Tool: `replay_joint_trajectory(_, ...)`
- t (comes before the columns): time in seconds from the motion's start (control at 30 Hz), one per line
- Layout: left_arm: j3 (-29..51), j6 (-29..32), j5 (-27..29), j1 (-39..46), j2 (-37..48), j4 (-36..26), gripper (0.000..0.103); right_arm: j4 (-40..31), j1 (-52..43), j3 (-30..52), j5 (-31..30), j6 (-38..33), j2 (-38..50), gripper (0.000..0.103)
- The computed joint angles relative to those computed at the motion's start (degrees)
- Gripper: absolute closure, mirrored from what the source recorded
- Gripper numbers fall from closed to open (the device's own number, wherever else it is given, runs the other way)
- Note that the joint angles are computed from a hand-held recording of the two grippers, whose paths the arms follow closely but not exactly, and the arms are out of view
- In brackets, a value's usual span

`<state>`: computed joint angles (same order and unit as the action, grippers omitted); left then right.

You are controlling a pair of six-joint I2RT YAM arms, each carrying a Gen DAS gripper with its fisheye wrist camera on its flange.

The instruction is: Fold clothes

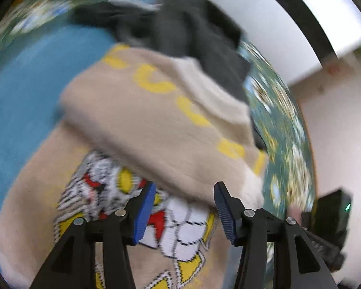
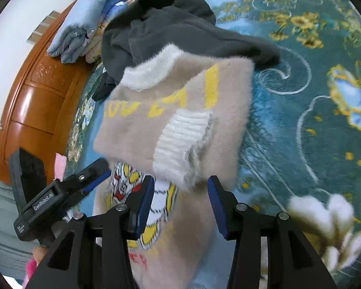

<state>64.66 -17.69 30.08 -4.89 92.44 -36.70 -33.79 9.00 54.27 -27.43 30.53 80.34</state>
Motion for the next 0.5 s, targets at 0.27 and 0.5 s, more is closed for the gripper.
replay_joint_trajectory(0.27, -2.2, -7.7, 6.7, 9.6, 0.9, 2.2, 0.048, 0.6, 0.5, 4.9, -1.4, 5.6, 4.1, 0.054)
replay_joint_trajectory(0.5, -2.3, -6.6, 5.8, 9.1, 0.2, 1.8, 0.048, -3.4, 5.2, 9.2, 7.1, 3.5, 5.3, 0.097)
